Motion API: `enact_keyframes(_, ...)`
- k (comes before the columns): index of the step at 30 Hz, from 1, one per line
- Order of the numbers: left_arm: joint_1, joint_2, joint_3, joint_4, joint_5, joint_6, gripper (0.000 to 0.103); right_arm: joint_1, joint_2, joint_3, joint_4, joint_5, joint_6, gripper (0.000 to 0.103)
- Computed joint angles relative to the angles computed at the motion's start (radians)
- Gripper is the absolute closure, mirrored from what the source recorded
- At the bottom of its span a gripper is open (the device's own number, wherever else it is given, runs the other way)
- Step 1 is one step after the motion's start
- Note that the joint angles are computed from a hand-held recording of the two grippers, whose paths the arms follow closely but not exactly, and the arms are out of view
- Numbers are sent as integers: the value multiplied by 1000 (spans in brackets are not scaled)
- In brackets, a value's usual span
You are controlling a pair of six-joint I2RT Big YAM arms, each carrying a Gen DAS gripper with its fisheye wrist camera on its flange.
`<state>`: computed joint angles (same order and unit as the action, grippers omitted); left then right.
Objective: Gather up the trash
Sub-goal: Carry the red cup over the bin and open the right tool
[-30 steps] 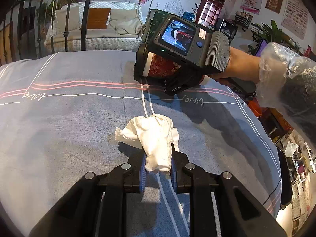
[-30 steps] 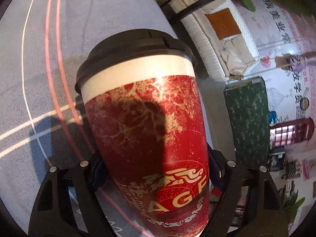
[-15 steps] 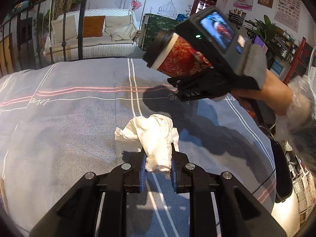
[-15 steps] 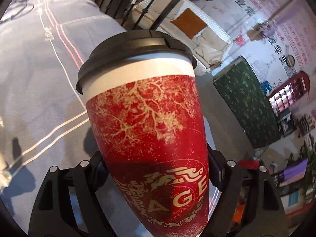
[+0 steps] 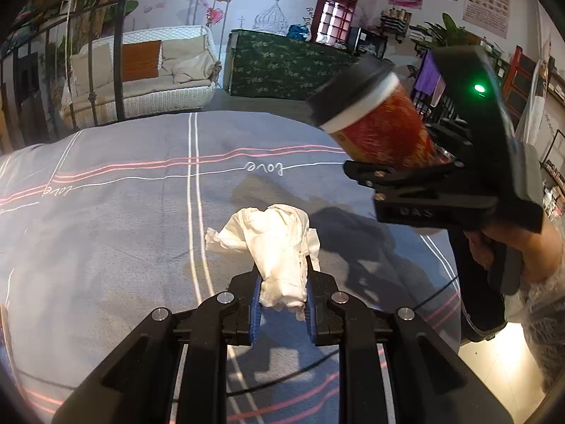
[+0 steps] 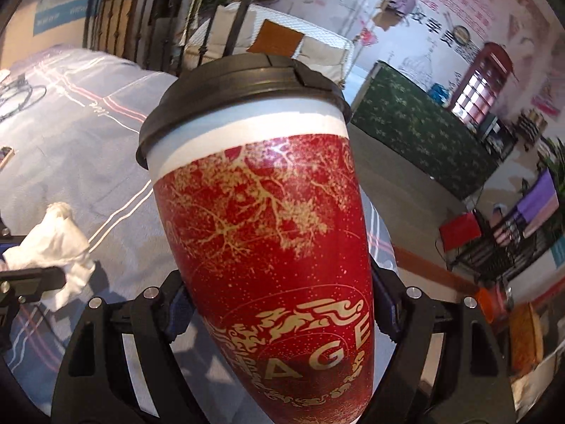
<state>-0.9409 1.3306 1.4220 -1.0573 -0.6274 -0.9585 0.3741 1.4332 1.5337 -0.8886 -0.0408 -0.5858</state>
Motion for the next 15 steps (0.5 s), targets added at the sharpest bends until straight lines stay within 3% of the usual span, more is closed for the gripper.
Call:
enact_keyframes(5,-35,40,44,3,-2,21,84,-83,-145,-144,53,-26,52,23)
enact_keyframes(10,-72,82,94,16,0,61,84,-239,-259,-231,32,-57,119,23)
enact_keyframes(15,-94,140,158,59,37,123,84,-405,-298,-268,10,1,167,22)
